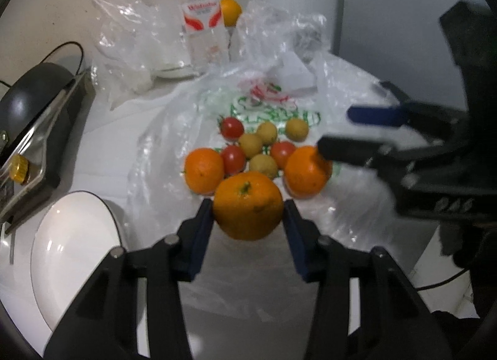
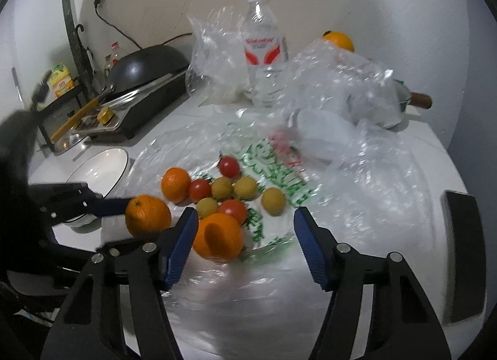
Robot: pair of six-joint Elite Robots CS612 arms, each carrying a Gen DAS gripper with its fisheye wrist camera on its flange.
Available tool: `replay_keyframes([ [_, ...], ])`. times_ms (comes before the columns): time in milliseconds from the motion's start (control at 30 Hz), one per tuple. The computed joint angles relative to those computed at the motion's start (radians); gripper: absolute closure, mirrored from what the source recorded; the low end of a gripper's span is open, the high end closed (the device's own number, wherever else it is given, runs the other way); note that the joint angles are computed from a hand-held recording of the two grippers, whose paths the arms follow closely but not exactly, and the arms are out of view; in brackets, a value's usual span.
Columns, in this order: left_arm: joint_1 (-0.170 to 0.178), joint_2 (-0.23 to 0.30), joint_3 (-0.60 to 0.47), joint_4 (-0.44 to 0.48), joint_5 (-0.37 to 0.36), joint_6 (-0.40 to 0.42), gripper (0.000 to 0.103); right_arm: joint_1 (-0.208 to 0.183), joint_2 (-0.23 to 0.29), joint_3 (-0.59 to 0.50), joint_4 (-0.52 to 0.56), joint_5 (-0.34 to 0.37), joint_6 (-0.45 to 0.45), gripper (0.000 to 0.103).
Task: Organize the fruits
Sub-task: 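Carry the held mandarins with both tools over to the white plate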
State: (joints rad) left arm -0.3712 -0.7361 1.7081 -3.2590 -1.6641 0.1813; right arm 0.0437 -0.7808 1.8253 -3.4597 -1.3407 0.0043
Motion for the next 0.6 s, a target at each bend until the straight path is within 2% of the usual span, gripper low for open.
replay_keyframes([
  [167,0.009,-0.012,0.017,-0.034,-0.016,-0.009,0.057,0.014,0.01,-0.022,0.058,0.012,-0.002,0.036],
  [233,0.014,-0.015,0.025,-0.05,-0.018,-0.013,0.057,0.02,0.014,-0.029,0.08,0.007,-0.009,0.039],
  [433,0.029,-0.025,0.044,-0.089,-0.029,-0.025,0.057,0.038,0.023,-0.044,0.112,-0.047,-0.024,0.055],
  [600,0.04,-0.031,0.061,-0.112,-0.044,-0.032,0.057,0.05,0.023,-0.046,0.112,-0.095,-0.031,0.056],
])
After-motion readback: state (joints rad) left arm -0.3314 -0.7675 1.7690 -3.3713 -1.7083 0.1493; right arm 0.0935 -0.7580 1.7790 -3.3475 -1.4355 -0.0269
